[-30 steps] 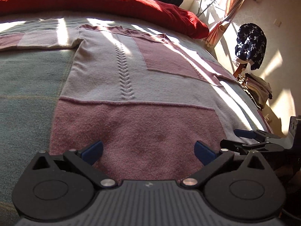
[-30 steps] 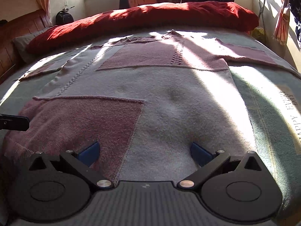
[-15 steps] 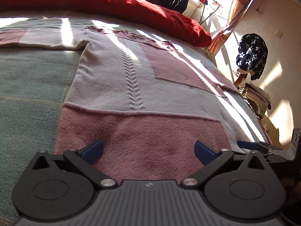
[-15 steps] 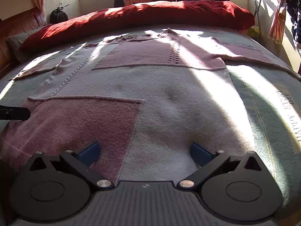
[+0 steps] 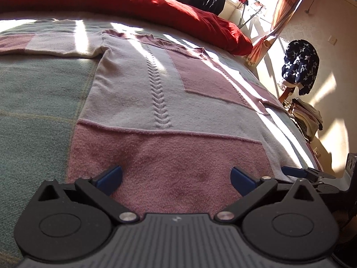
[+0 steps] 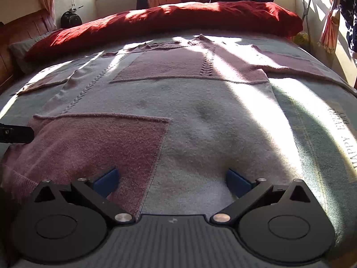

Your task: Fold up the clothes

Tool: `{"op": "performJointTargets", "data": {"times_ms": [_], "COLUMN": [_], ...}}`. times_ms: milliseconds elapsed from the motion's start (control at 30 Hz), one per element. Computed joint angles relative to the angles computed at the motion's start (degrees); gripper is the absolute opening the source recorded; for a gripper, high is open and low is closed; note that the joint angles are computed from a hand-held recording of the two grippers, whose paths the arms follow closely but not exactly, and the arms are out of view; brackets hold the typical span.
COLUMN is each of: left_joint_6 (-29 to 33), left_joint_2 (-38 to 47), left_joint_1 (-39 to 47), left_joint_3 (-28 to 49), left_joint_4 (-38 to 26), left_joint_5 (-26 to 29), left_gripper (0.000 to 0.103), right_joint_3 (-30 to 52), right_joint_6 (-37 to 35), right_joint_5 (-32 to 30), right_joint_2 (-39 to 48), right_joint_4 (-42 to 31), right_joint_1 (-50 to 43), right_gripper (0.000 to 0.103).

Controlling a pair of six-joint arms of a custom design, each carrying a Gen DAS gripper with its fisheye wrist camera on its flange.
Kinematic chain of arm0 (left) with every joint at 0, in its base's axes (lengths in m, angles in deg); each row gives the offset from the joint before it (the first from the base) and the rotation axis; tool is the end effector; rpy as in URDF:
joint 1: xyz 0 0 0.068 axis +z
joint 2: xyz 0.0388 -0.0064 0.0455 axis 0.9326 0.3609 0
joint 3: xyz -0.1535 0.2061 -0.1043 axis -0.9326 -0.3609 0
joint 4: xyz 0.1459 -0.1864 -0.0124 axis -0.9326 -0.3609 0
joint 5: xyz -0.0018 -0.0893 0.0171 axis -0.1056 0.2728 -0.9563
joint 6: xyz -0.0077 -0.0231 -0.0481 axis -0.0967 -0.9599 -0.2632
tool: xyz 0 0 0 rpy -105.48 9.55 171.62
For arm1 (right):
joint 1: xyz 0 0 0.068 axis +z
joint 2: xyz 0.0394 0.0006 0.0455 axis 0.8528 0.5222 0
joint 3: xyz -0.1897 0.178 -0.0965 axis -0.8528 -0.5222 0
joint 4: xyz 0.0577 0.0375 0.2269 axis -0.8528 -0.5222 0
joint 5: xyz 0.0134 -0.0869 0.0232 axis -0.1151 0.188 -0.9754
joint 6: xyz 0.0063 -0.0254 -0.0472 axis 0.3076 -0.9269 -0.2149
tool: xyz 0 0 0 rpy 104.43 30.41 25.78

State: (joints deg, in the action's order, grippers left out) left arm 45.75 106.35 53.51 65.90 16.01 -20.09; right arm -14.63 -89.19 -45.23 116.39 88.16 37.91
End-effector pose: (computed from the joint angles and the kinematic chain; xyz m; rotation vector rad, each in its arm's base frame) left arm 0.2266 -0.0658 0.1517 -0.1794 2.3332 -0.4893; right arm 0.2653 -0.0794 0.1477 -0.3540 2.3384 0.3277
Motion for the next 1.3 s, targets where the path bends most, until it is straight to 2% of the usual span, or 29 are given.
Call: {"op": "performJointTargets", "data": {"times_ms": [167, 400, 633, 833, 967, 1100, 1200, 1267, 1300], "left_joint_6": [1.6, 2.9, 8.1, 11.8, 12.2, 9.1, -0.6, -6.8, -9.0], "left_joint_2": [-0.8, -3.2, -5.9, -5.1, -2.8, 2.0, 9.9, 15.3, 17.8], "left_joint_1": [-1.2, 0.4, 6.9, 14.3, 22.7, 33.8, 44.6, 49.7, 51.7], "left_joint_3": [1.5, 1.8, 3.1, 5.2, 6.5, 7.8, 10.2, 12.9, 14.3], "left_joint_4": [-3.4, -4.7, -6.6, -7.8, -5.8, 0.8, 10.0, 14.1, 15.8], "left_joint_5": [-1.5, -1.2, 3.4, 7.8, 14.5, 22.0, 29.2, 30.6, 30.2], "left_gripper": [0.102, 0.102, 0.102, 0.102, 0.102, 0.102, 0.101, 0.097, 0.090], "right_joint_3": [1.5, 4.1, 8.4, 10.6, 11.8, 13.1, 14.1, 15.1, 15.6], "right_joint_6": [0.4, 3.2, 8.1, 12.7, 13.9, 13.8, 13.8, 13.9, 14.0], "right_joint_5": [0.8, 2.6, 3.2, 3.5, 4.8, 6.2, 7.1, 7.4, 7.4], "right_joint_2": [0.2, 0.0, -0.8, -2.1, -2.0, -1.3, -0.6, 0.1, 0.6], "right_joint_4": [-2.1, -5.6, -11.4, -12.2, -12.6, -13.4, -14.1, -14.7, -15.0], "right_joint_1": [0.5, 1.6, 2.8, 6.4, 10.3, 14.4, 17.0, 18.2, 18.6], "right_gripper": [0.103, 0.103, 0.103, 0.103, 0.103, 0.103, 0.103, 0.103, 0.103]}}
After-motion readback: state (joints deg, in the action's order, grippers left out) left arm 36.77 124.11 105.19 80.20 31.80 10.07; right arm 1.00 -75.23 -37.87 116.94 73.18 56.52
